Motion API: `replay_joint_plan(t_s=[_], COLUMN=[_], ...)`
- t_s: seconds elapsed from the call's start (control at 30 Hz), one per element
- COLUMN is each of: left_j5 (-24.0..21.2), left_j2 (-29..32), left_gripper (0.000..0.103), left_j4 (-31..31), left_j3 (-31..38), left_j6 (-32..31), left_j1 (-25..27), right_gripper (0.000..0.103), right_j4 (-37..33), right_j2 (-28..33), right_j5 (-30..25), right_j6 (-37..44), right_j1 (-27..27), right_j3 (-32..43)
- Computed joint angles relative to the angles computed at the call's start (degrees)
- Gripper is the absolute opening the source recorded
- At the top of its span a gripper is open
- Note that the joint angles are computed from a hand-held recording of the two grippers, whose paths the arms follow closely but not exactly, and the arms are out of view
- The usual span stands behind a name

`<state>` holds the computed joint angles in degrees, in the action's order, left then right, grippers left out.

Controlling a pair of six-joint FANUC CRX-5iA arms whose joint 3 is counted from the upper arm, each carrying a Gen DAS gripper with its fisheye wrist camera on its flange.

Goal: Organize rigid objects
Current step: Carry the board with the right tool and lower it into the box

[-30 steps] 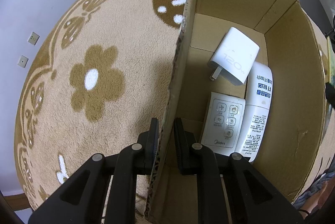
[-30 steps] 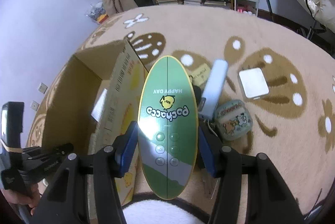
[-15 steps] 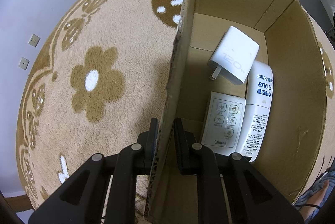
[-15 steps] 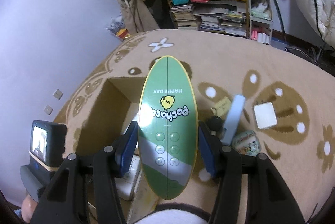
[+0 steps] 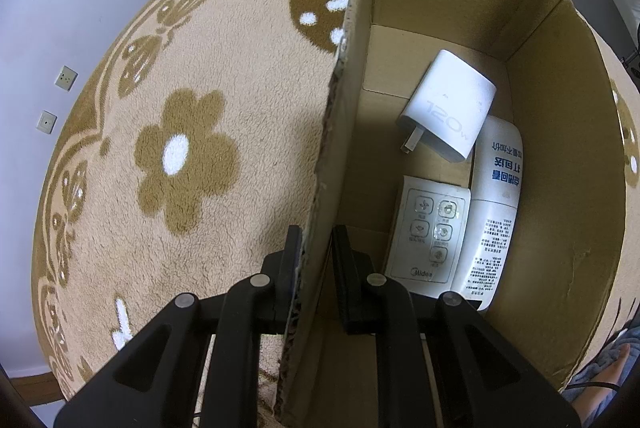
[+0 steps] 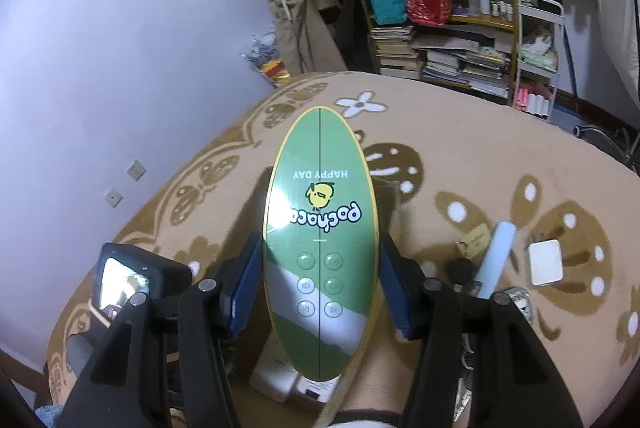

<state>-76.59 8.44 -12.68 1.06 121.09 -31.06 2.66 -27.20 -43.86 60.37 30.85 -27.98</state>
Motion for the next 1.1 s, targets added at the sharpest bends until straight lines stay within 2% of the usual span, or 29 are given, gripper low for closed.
replay_joint_plan(t_s=[0.27, 0.73, 0.9, 1.1], left_j5=[0.01, 0.09, 0.22, 0.72], left_j2=[0.00, 0.09, 0.12, -0.04], left_gripper=[0.014, 0.015, 0.015, 0.014], left_j4=[-0.02, 0.34, 0.49, 0.87], left_j3=[-0.03, -0.07, -0.14, -0.60], left_j6=[0.00, 0.16, 0.06, -0.14], left_j1=[0.03, 0.06, 0.23, 0.55], right_gripper=[0.059, 0.059, 0.059, 0.060], right_j4=[-2.77, -8.02, -3.28, -1.74], right_j2=[0.93, 3.52, 3.60, 3.73], right_j5=[2.20, 2.01, 1.95, 0.99], right_j6=[2.25, 6.00, 1.65, 0.59], right_j1=[-0.11, -1.06, 1.04, 2.00], right_j3=[-0.69, -0.25, -1.67, -1.82])
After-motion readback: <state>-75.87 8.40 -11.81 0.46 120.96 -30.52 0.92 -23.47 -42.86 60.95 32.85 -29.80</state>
